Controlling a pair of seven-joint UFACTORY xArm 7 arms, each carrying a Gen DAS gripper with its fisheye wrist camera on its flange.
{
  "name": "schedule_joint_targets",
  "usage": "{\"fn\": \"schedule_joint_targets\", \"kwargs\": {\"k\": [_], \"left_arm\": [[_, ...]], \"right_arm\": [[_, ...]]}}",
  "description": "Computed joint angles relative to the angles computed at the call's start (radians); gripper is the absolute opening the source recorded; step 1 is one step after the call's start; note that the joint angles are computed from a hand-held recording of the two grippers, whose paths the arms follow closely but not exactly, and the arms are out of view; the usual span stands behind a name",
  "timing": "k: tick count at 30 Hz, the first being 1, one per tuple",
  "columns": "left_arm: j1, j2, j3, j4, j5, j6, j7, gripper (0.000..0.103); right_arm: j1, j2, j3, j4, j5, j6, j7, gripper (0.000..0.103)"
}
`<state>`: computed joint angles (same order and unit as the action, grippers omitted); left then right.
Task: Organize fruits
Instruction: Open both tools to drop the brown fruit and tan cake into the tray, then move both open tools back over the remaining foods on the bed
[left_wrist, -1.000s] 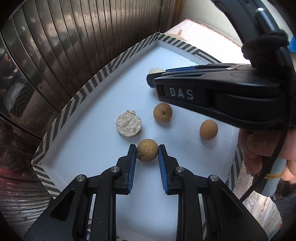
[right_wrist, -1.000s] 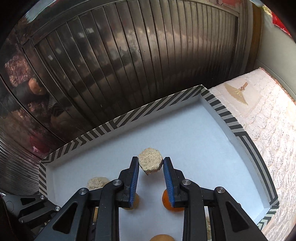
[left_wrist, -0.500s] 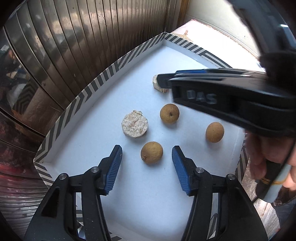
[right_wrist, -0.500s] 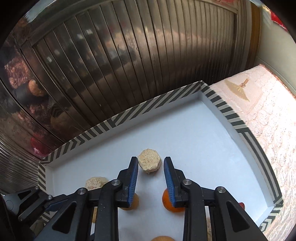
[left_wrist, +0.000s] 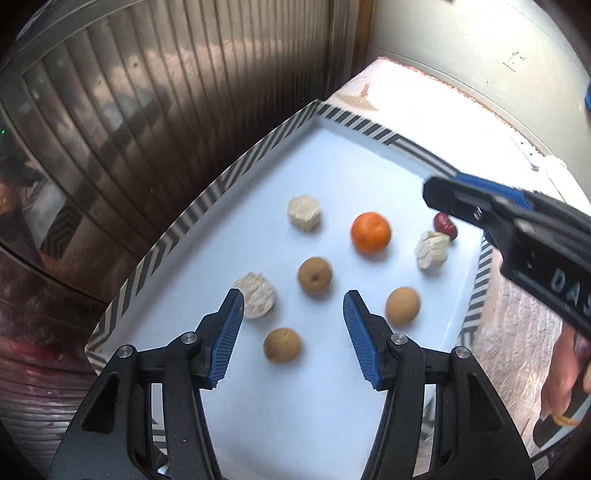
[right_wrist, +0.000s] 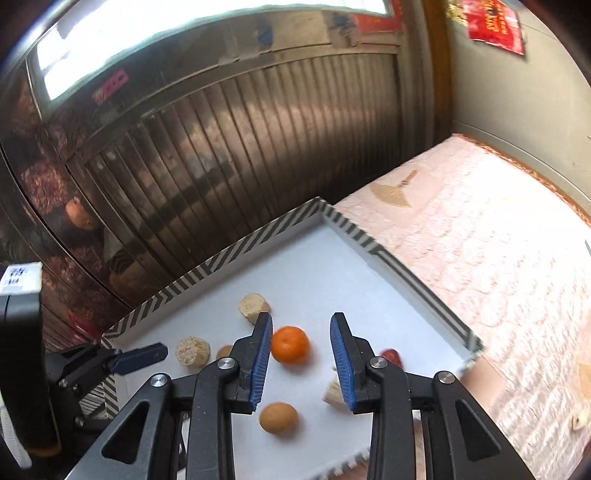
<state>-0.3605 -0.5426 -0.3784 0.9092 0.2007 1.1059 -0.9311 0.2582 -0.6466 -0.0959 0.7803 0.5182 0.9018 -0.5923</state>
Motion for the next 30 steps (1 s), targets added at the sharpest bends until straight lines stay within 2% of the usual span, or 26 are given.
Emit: {"fn": "schedule_joint_targets", "kwargs": {"k": [7, 13, 19, 30], "left_arm": [[-0.003, 0.130, -0.019, 0.111, 0.053, -0.050, 0.012, 0.056], [-0.046, 0.267, -0.033, 0.231, 0.113, -0.075, 0.003, 0.056], [-0.130, 0.406, -0.028, 0.358, 0.177, -0.074, -0.007, 0.056], [-0.303, 0.617, 0.030, 0.573, 0.249, -0.061, 0.020, 0.056]], "right_arm": [[-0.085, -0.078, -0.053, -0.031, -0.059, 0.040, 0.025, 0.033], [-0.162, -0.116, -0.100, -0.032, -0.108, 0.075, 0.039, 0.033], [-0.230, -0.126, -0.146, -0.007, -0.149, 0.110, 0.038, 0.033], [-0.351, -0.124, -0.228, 0.014, -0.197, 0.143, 0.019, 0.033]]}}
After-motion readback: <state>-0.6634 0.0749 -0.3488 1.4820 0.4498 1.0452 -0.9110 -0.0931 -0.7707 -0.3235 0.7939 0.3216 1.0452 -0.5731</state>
